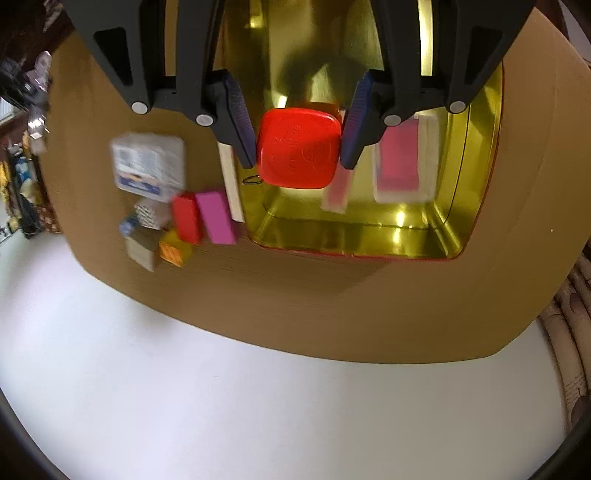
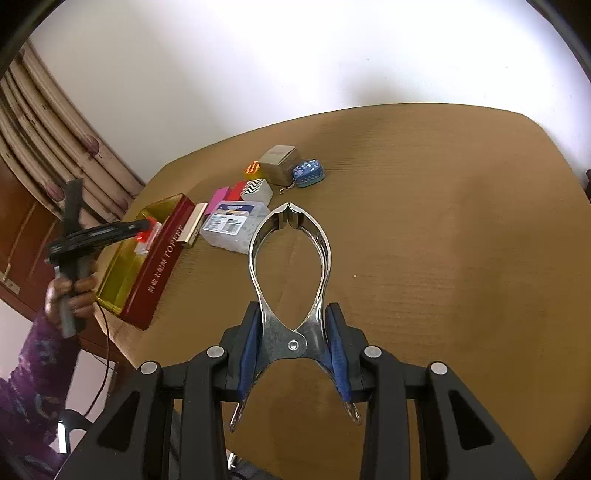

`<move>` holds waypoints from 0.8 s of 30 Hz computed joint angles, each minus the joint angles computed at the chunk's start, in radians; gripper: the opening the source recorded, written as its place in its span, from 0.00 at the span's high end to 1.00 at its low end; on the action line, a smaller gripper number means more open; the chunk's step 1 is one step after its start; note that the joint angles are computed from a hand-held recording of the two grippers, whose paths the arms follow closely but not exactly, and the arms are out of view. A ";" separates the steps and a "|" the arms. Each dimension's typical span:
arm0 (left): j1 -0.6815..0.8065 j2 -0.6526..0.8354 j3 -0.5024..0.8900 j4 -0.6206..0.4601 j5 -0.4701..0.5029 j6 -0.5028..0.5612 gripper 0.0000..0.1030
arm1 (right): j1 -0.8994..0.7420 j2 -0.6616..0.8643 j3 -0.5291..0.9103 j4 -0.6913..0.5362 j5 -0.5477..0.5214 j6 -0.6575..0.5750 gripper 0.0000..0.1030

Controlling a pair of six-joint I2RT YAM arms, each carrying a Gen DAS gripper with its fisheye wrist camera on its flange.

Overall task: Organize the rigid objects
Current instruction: 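Place the red case in the tray with left gripper while right drops the clip there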

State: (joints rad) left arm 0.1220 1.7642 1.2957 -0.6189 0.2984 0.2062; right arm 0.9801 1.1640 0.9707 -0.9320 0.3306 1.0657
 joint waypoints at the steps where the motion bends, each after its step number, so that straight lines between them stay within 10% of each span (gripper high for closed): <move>1: -0.006 0.023 0.015 0.003 -0.004 -0.008 0.54 | 0.002 0.001 0.000 -0.002 0.002 0.001 0.69; 15: -0.006 0.050 0.063 -0.013 -0.013 -0.022 0.53 | 0.072 0.046 0.040 0.025 0.017 0.046 0.69; 24: 0.185 -0.414 -0.294 0.074 0.031 0.026 0.51 | 0.067 0.294 0.275 0.147 -0.075 -0.107 0.69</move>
State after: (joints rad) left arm 0.3070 1.3498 1.0017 -0.5446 0.3292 0.2319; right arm 1.0473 1.4579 1.2454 -0.7847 0.2552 0.9584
